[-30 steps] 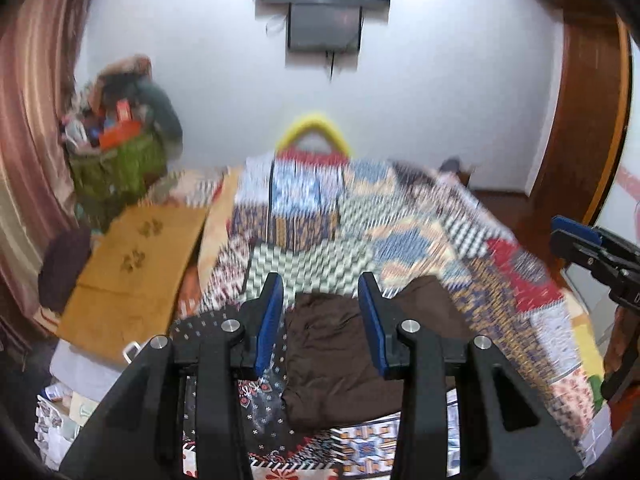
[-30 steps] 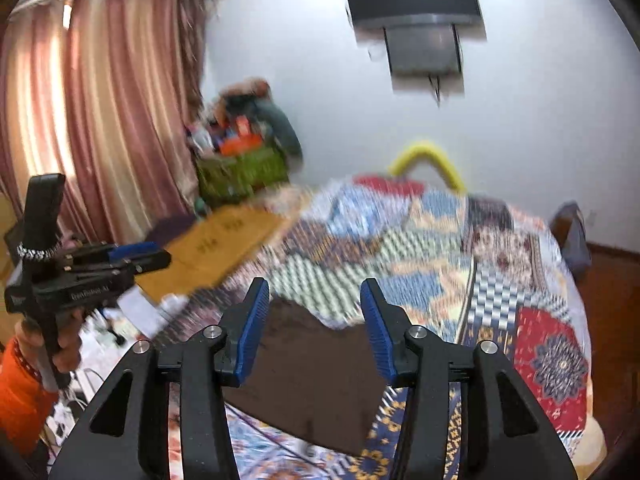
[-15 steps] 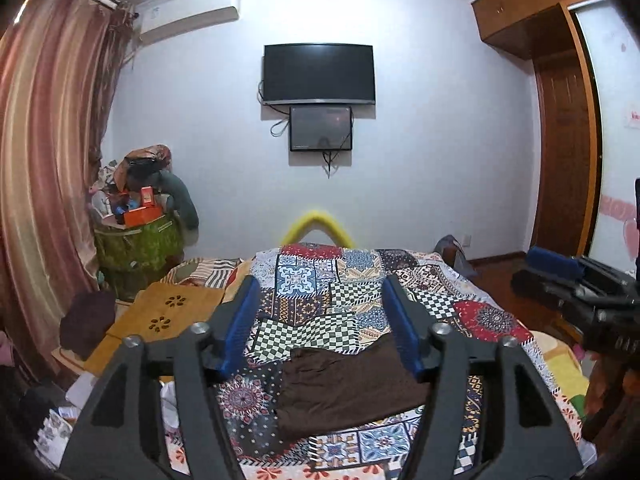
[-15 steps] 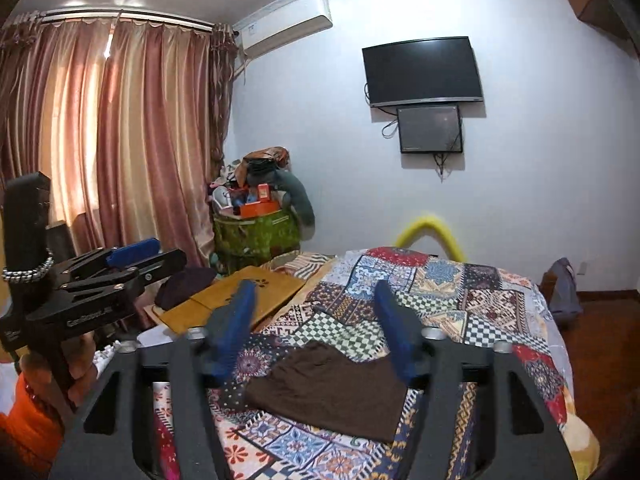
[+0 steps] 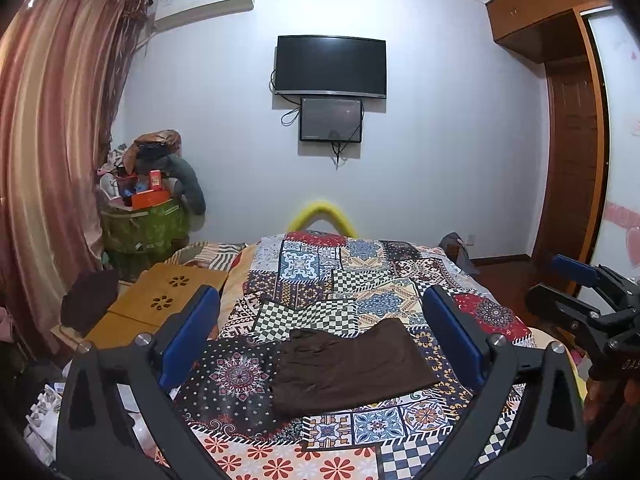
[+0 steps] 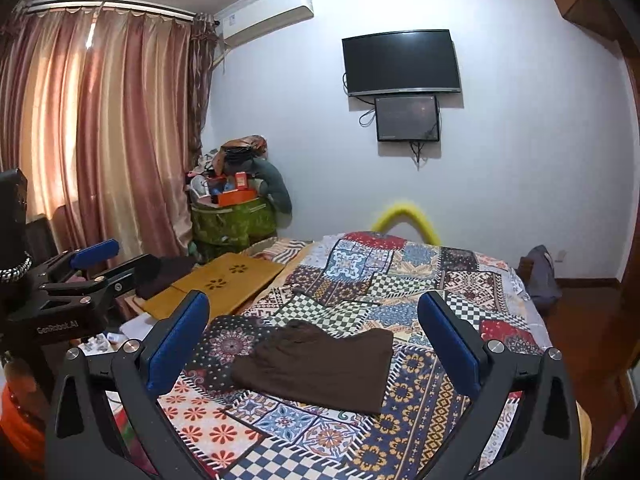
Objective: Fold small clothes
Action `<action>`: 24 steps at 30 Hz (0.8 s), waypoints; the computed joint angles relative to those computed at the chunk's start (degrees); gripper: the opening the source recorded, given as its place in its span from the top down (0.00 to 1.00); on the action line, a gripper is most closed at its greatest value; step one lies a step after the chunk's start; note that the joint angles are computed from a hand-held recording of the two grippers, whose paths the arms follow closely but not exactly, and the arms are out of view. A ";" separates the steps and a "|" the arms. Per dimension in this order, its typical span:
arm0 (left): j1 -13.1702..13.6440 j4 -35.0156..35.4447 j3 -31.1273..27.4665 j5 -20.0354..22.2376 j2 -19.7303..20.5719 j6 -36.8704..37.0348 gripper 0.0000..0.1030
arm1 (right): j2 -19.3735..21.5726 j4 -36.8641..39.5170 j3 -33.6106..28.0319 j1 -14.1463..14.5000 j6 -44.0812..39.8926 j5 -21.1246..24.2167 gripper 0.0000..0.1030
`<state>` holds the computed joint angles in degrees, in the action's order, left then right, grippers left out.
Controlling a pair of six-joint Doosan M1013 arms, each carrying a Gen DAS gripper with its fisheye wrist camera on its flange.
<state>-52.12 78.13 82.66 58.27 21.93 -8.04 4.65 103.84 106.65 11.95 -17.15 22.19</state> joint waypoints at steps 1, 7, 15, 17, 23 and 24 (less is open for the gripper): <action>-0.04 0.02 -0.13 0.20 0.10 0.14 0.00 | -0.07 0.11 0.12 0.02 -0.12 -0.17 0.00; -0.63 0.78 0.40 0.42 -0.03 -0.66 0.00 | -0.57 1.15 0.53 0.30 -1.64 -0.93 0.00; -0.82 1.31 0.18 0.77 0.14 -0.42 0.00 | -0.75 2.90 0.69 0.57 -3.64 -1.53 0.00; -0.85 1.39 0.15 0.72 0.17 -0.52 0.00 | -0.71 3.08 0.72 0.56 -3.88 -1.56 0.00; -0.85 1.16 0.06 0.67 0.31 -0.59 0.00 | -0.65 2.53 0.61 0.67 -3.28 -1.98 0.00; -0.83 1.03 -0.04 0.57 0.35 -0.51 0.00 | -0.63 2.29 0.59 0.71 -2.96 -2.11 0.00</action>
<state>-52.95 79.15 82.62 58.84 22.27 -8.55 4.02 106.13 107.24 12.66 -20.11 20.07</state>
